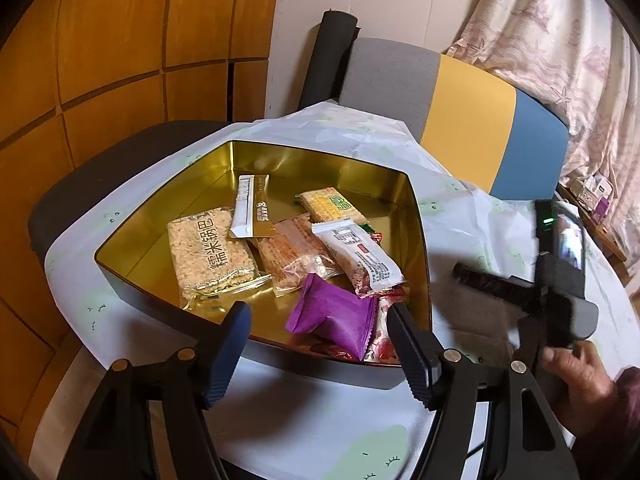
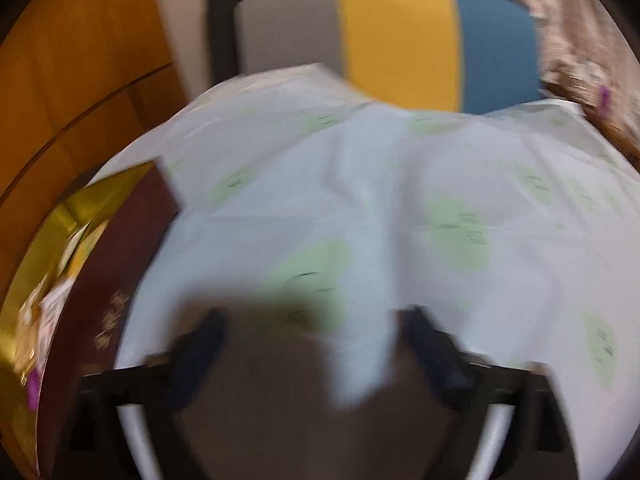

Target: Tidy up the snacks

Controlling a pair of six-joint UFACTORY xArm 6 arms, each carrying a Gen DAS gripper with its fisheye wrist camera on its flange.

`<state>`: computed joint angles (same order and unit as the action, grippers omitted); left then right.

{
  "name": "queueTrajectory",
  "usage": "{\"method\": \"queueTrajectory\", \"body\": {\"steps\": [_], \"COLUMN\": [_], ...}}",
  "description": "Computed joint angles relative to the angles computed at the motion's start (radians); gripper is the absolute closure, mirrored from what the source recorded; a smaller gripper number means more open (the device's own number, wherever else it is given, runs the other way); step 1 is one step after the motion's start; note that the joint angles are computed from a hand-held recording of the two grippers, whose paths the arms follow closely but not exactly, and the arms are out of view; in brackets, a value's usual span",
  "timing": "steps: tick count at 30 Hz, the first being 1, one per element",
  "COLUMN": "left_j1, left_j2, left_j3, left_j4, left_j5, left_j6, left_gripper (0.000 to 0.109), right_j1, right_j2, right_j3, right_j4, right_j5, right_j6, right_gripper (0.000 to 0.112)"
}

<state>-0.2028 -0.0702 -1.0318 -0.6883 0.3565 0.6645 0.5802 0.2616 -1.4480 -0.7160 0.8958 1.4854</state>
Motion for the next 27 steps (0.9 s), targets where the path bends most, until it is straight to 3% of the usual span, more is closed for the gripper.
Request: {"method": "queueTrajectory", "body": {"steps": [3, 6, 16, 27], "left_j1": [0.001, 0.002, 0.008, 0.031], "left_j2": [0.001, -0.002, -0.001, 0.032], "left_j3": [-0.002, -0.002, -0.007, -0.032], "left_j4": [0.008, 0.003, 0.004, 0.052], "left_j5": [-0.001, 0.000, -0.001, -0.016], "left_j6": [-0.010, -0.009, -0.016, -0.077], "left_gripper": [0.037, 0.036, 0.033, 0.032], "right_j1": [0.029, 0.019, 0.024, 0.030], "right_j2": [0.079, 0.053, 0.111, 0.105], "right_j3": [-0.120, -0.078, -0.183, -0.164], "right_j4": [0.020, 0.025, 0.087, 0.059], "right_j5": [0.139, 0.089, 0.183, 0.169], "right_j6": [-0.086, -0.060, -0.059, -0.024], "right_gripper": [0.009, 0.009, 0.009, 0.009]}}
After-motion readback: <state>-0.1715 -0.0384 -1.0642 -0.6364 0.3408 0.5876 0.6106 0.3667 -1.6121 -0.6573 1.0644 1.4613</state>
